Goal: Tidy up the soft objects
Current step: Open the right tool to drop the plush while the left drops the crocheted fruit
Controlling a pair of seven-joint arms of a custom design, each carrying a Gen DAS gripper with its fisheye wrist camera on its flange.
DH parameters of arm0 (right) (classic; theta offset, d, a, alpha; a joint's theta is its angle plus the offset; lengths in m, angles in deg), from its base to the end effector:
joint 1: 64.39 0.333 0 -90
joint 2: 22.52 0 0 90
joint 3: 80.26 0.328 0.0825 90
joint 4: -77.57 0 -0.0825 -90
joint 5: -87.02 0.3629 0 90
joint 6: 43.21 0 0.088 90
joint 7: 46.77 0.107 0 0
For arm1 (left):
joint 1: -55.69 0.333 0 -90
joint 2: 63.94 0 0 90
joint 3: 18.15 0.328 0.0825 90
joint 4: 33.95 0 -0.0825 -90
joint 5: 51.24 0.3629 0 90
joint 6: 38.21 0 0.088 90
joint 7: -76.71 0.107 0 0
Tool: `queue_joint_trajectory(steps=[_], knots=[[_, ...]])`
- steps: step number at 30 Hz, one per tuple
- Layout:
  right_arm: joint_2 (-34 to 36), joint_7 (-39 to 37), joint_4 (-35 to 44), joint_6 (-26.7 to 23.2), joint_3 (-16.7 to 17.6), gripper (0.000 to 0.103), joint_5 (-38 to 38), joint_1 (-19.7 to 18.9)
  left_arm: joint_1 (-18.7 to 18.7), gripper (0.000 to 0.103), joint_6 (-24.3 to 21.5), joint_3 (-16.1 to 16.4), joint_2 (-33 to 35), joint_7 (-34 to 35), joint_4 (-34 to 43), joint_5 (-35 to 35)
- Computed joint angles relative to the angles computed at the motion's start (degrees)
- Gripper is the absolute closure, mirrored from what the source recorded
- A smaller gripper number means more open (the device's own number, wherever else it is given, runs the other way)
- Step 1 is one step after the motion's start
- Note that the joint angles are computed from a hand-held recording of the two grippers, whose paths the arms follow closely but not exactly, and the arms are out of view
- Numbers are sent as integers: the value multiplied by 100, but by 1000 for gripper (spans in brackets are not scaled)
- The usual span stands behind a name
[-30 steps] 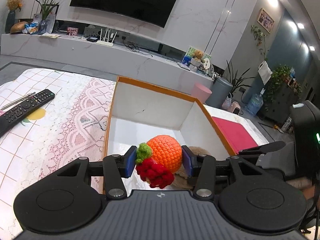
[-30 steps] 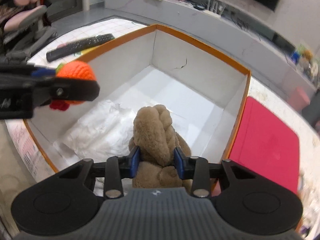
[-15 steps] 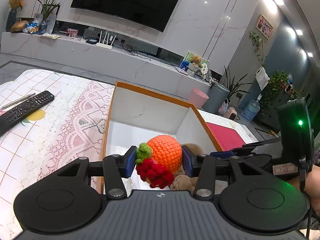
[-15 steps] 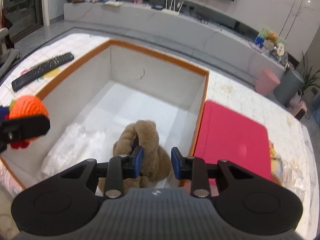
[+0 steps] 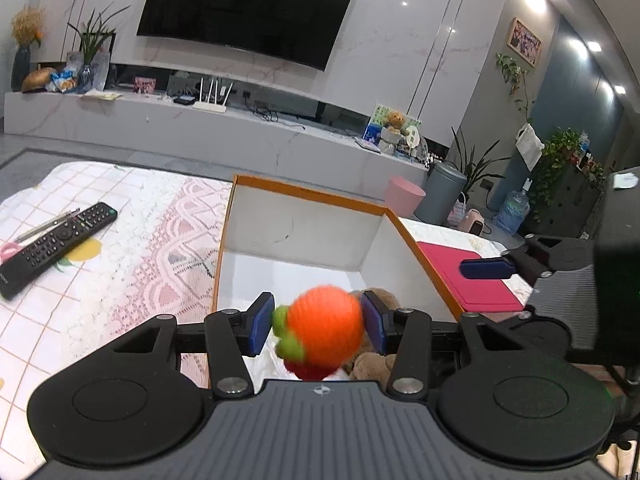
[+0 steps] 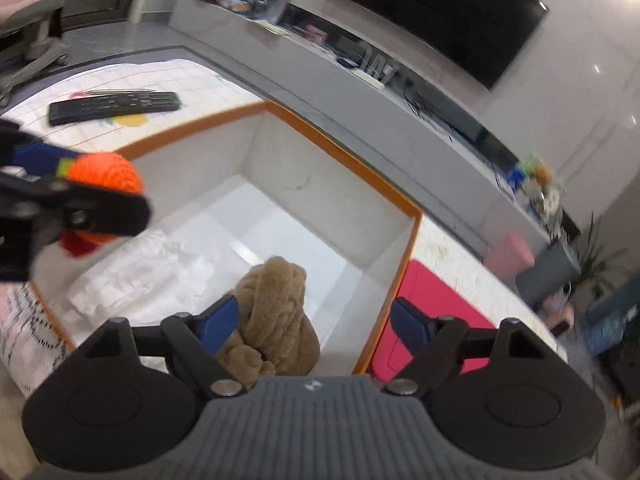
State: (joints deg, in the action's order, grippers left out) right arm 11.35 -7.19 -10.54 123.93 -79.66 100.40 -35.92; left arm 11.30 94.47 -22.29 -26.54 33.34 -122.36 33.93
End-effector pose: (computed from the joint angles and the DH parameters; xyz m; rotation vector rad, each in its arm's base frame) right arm 0.6545 0.3453 0.4226 -2.4330 0.4855 -0.7411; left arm 0.4967 -0.5184 0.3165 -1.9202 1.1959 -1.0536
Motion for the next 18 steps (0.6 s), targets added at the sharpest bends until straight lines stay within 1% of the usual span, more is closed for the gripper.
queue_joint_trajectory(steps=[1, 2, 3, 4, 5, 6, 7, 9, 11, 13, 15, 18], knots=[[-36, -45, -58, 64, 24, 17, 5, -17, -1, 49, -2, 6, -4, -1, -7, 10], [-68, -58, -104, 122, 40, 11, 30, -28, 4, 49, -8, 4, -3, 6, -8, -4], [-107, -114, -164, 188, 124, 7, 106, -95, 15, 49, -28, -8, 4, 35, 3, -61], [-149, -214, -221, 239, 265, 7, 226, -210, 36, 49, -39, -29, 6, 87, 8, -152], [-185, -297, -267, 267, 371, 7, 338, -299, 51, 47, -47, -49, 4, 126, 7, -243], [-210, -339, -295, 267, 418, 7, 422, -341, 60, 42, -45, -59, -8, 132, -14, -310], [-203, -296, -285, 241, 370, 7, 453, -299, 56, 38, -61, -64, -20, 136, -30, -360], [-205, -241, -248, 151, 316, 6, 506, -285, -3, 25, -279, -80, -19, 255, 5, -522], [-191, -148, -192, 59, 286, 6, 570, -296, -52, 22, -504, -107, -16, 310, 51, -721], [-126, 37, -91, -16, 207, 6, 597, -263, -40, 20, -491, -124, -71, 172, -21, -806], [-97, 242, -31, -102, 152, 6, 622, -252, -38, 15, -481, -126, -114, -42, -103, -831], [-73, 496, 43, -301, 128, 6, 641, -292, -20, 14, -613, -194, -104, 31, -84, -1051]])
